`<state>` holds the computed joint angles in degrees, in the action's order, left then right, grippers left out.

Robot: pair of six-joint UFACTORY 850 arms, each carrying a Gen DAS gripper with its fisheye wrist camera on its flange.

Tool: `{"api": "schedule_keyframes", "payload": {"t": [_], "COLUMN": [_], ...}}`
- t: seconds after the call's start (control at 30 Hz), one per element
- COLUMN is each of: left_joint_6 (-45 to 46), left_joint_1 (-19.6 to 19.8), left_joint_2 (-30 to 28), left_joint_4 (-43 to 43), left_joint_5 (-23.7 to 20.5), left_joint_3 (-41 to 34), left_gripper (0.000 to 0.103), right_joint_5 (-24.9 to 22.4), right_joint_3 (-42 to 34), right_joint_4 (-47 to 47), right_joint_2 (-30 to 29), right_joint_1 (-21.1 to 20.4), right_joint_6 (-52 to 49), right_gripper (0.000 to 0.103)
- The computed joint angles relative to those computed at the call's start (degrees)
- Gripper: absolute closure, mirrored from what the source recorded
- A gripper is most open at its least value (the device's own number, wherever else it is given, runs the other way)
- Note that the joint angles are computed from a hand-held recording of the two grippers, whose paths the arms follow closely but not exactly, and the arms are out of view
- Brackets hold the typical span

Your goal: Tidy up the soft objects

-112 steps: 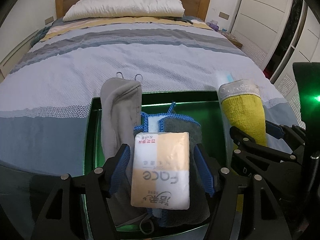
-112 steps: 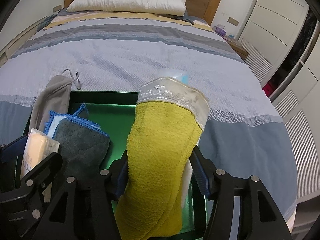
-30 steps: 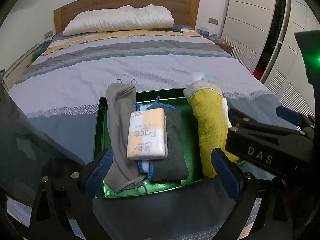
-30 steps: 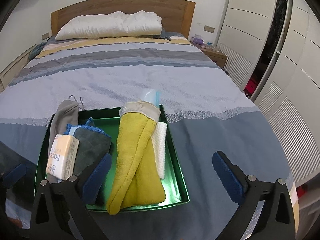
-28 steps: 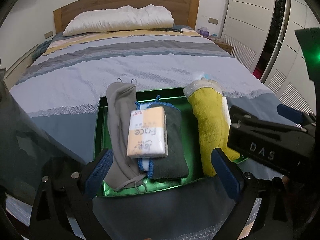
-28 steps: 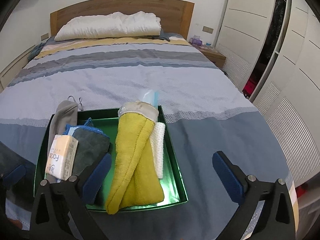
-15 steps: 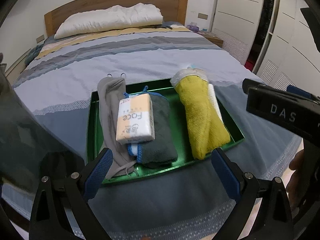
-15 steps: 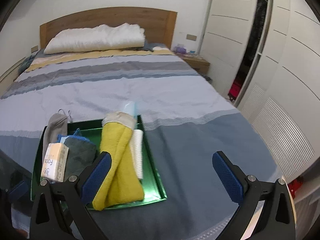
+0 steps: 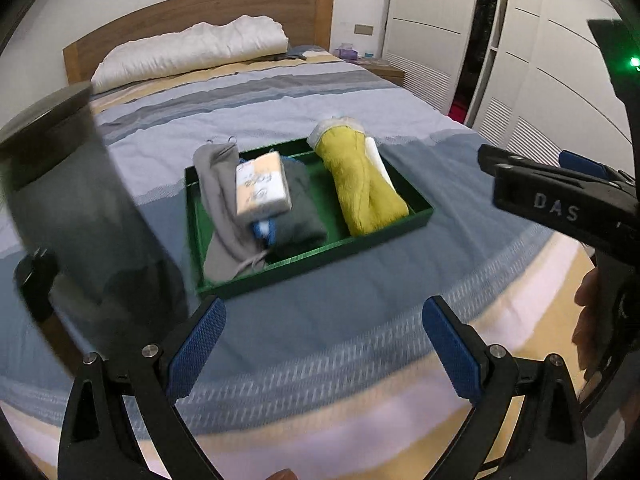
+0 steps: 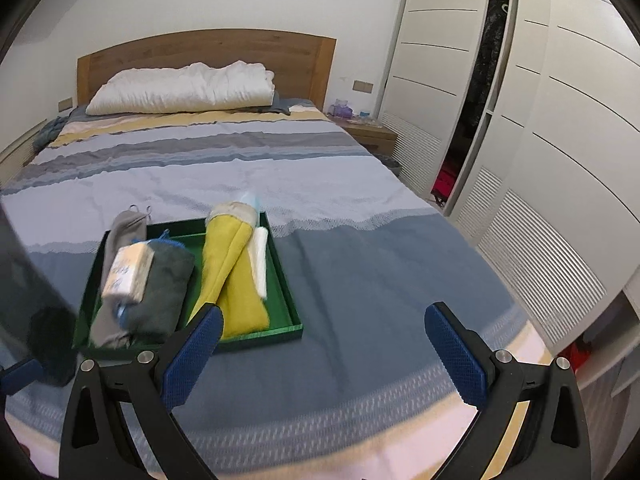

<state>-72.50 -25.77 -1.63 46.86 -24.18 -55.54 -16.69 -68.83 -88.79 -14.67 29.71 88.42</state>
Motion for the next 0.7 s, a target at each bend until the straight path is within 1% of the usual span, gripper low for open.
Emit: {"api": "schedule_keyframes", "payload": {"t": [0.17,0.23,0.33,0.5,0.53,0.6,0.67,0.7], "left_joint_6": [-1.4,-2.1,-2.4,-2.1,-1.9,-0.9,-1.5,-1.3], "left_joint_1": [-1.1,-1.8,-2.9,-4.2,-4.5,-4.8,-5.4,-5.3], "left_joint_2": [5.1,7.6,11.3,17.9,19.4,22.8,25.8,27.3], "left_joint_4": [0.6,1.0,1.5,1.9,2.0,1.8,2.9,2.7], "left_joint_5": [-2.3,-3.8,-5.4,-6.7,-7.5,-7.7,-9.9,-10.2], "left_joint_3": [4.3,6.2,9.3,14.2,15.1,17.2,18.5,19.2], "left_gripper": [0.006,0.006,0.006,0.006,0.006,0.006,0.006,0.006], "right_joint_5": [-1.4,-1.5,-3.0,-6.2,-6.4,-6.4,-7.5,-8.2], "right_joint_3": [6.4,8.7,12.5,18.7,20.0,21.9,23.8,24.6], "right_joint_4": [-1.0,0.5,1.1,6.2,7.1,10.2,12.4,13.1], "right_joint_2": [6.1,8.4,11.8,17.4,18.9,21.2,23.6,24.7], "right_joint_1": [1.5,2.0,3.6,7.7,8.4,9.6,11.9,12.9], "right_joint_6": [2.7,1.8,1.9,-1.8,-2.0,-3.6,-4.0,-4.1], "right_gripper": [0.000,0.000,0.000,0.000,0.000,0.000,0.000,0.000]}}
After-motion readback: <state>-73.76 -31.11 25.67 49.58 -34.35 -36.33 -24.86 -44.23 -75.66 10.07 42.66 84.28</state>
